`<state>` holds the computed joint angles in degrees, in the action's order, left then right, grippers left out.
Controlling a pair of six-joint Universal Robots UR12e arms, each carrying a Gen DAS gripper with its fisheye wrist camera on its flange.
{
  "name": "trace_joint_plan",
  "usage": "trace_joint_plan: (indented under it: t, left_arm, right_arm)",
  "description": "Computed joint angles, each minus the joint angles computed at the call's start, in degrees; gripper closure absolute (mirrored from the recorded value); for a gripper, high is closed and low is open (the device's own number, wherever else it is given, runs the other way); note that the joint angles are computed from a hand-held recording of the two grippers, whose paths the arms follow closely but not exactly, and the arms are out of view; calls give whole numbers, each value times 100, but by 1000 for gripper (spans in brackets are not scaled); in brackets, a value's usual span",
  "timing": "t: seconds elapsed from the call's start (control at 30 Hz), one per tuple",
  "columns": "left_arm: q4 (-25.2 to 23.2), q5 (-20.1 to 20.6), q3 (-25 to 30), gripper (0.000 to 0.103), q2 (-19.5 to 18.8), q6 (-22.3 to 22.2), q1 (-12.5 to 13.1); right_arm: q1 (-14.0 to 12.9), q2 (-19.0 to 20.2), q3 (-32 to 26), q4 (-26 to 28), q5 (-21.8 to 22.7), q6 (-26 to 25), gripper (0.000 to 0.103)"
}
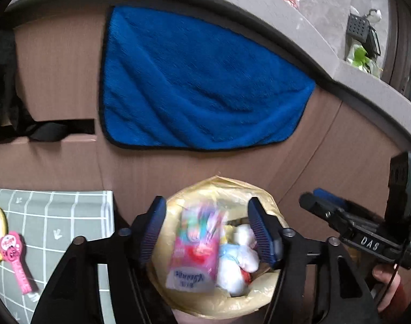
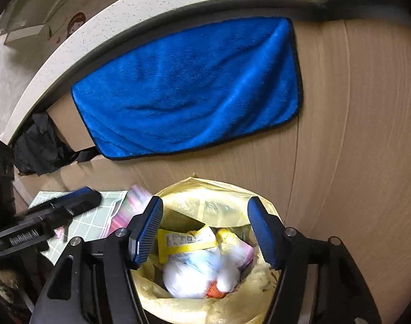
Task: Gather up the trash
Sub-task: 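Carry the tissue pack and blue-white item over the bin and release both, then move both tools back over the table toward the sponge and pink candy stick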
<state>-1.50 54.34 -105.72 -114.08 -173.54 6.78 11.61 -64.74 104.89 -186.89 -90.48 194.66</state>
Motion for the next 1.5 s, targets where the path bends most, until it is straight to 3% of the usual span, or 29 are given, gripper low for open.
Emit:
trace_joint_plan:
  t: [0.1, 0.3, 0.47, 0.63, 0.8, 0.97, 1.17, 1.37, 1.5]
  left_arm:
    - [110, 19, -53, 34, 83, -248, 115]
    - [517, 529, -332, 32, 394, -476, 490]
    - [863, 979, -660, 31, 650, -437, 925]
    - [985, 1066, -891, 31, 785, -557, 1391]
    - [1139, 954, -1116, 31, 853, -705, 1848]
    - [827, 838, -1218, 29, 824, -425, 2148]
    - [470, 315, -1338, 29, 771, -278, 2498]
    - [322, 287, -1364, 29, 719, -71, 2642]
    - [335, 397, -1355, 29, 680, -166, 2703]
  right_arm:
    - [38, -32, 27, 35, -132, -7, 40]
    - [138, -159, 126, -162, -236, -94, 40]
    - [321, -194, 124, -464, -260, -247, 40]
    - [570, -95, -67, -498, -195, -361, 40]
    - [890, 99, -434, -157, 1, -606, 40]
    - [1212, 320, -817, 245, 162, -940, 40]
    - [1496, 698, -1420, 845, 514, -1206, 40]
    - [1740, 1217, -2162, 1513, 333, -1606, 40]
    - [1743, 1516, -2617, 2117, 458, -1611, 40]
